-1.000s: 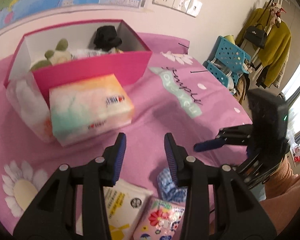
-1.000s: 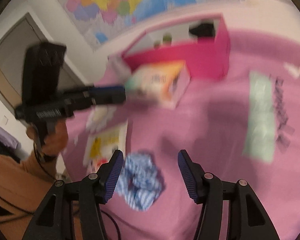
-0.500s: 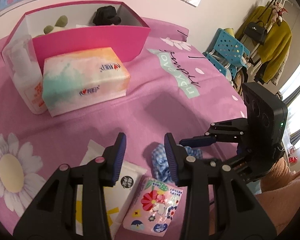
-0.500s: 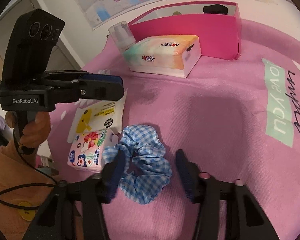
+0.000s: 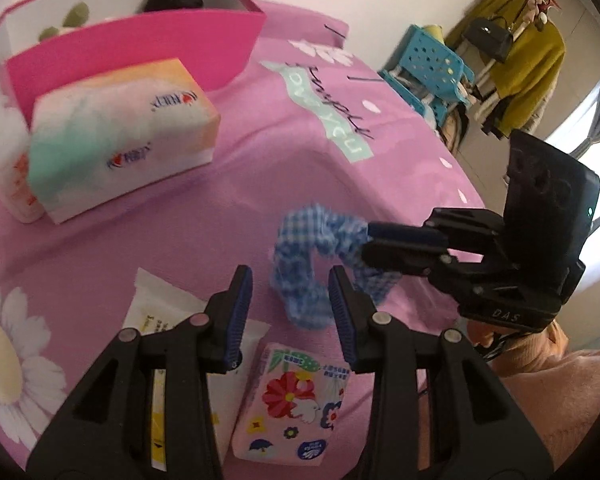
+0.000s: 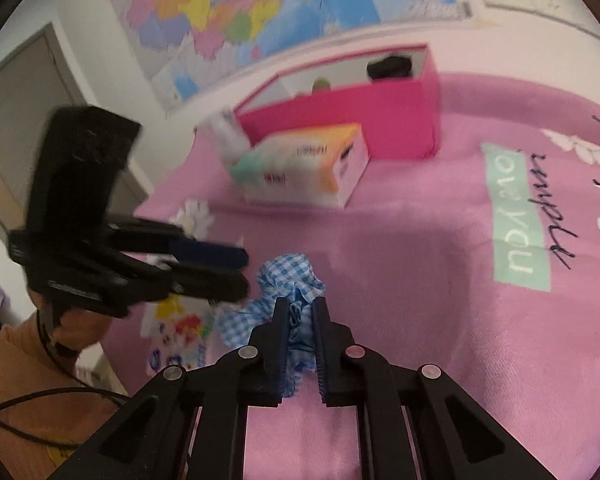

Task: Organize soft objects
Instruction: 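Close the right tool on the blue gingham scrunchie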

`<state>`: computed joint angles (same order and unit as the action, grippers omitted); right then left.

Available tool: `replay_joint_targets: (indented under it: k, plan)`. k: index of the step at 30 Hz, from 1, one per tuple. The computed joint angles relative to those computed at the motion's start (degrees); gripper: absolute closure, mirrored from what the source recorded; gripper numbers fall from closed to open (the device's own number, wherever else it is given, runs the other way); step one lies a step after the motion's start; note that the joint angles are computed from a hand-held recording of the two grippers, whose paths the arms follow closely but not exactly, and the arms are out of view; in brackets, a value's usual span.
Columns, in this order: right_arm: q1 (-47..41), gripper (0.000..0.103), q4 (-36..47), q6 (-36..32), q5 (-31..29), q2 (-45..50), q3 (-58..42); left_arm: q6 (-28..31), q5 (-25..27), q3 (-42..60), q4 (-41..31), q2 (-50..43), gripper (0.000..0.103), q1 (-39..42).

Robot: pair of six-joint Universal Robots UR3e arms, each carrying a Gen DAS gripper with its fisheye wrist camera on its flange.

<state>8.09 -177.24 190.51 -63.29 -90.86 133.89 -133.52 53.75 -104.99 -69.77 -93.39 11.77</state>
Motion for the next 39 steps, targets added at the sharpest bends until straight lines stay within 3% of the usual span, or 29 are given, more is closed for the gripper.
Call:
replay_joint_targets:
  k: [3, 8, 30, 39]
  plan:
    - [1.36, 0.094, -7.27, 4.7, -2.6, -0.05, 2.66, -0.39, 1.38, 1.3, -0.3, -0.76, 0.062, -1.0]
    - [-0.7, 0.095, -15.98, 9.95, -0.14, 2.1, 5.77, -1.52, 3.61, 1.11, 0.76, -0.52, 0.062, -3.24]
    - [-3.96, 0.095, -17.53, 8.91, 3.2, -0.91, 8.25, -2.65, 5.58, -1.19, 2.95, 1.0, 0.062, -6.59]
    - [-9.46, 0.095, -14.96, 6.48, 9.7, -2.56, 9.83, -3.99, 4.13, -4.22, 6.78, 1.82, 0.062, -5.57]
